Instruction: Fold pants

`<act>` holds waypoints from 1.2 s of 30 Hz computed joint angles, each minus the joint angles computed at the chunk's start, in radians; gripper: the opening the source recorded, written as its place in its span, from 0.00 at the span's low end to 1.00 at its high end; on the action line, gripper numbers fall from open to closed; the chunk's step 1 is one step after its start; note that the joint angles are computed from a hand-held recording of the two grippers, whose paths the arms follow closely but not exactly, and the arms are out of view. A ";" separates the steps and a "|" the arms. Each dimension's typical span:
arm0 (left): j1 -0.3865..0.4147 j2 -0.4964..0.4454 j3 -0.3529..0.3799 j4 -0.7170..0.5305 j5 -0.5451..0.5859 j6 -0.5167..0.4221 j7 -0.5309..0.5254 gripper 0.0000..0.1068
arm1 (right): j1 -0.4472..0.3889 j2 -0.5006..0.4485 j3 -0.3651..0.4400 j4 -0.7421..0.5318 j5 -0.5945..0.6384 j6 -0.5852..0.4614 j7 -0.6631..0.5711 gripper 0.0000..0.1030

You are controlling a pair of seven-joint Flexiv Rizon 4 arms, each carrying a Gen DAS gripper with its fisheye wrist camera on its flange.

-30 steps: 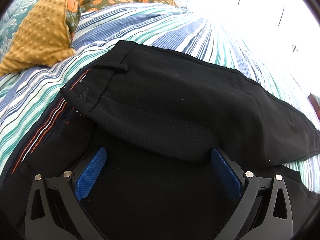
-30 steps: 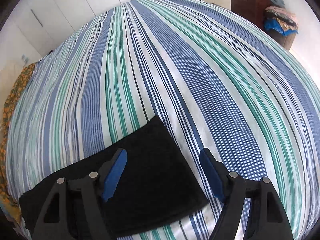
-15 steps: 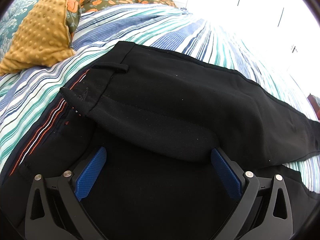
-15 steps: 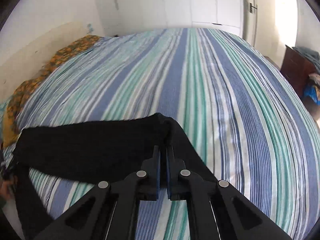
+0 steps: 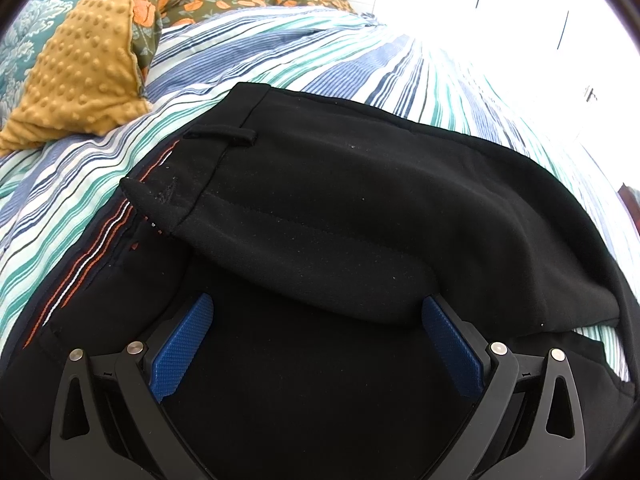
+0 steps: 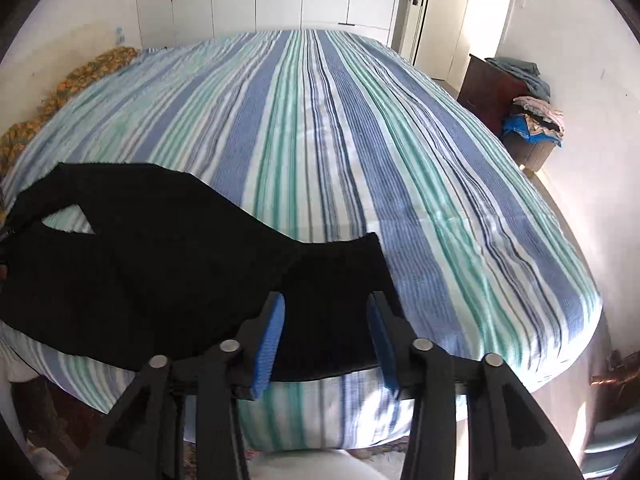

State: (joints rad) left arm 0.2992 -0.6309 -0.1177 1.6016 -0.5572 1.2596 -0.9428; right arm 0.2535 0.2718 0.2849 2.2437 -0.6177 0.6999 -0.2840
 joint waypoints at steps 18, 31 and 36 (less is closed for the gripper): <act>0.017 0.003 -0.026 0.012 -0.028 0.011 0.025 0.96 | 0.191 -0.490 -0.170 -0.153 -0.179 0.654 0.296 0.77; 0.012 0.003 -0.020 0.012 -0.035 0.010 0.030 0.96 | 0.245 -0.522 -0.182 -0.206 -0.228 0.535 0.225 0.99; 0.011 0.004 -0.020 0.012 -0.036 0.011 0.030 0.96 | 0.244 -0.527 -0.194 -0.200 -0.257 0.567 0.266 0.99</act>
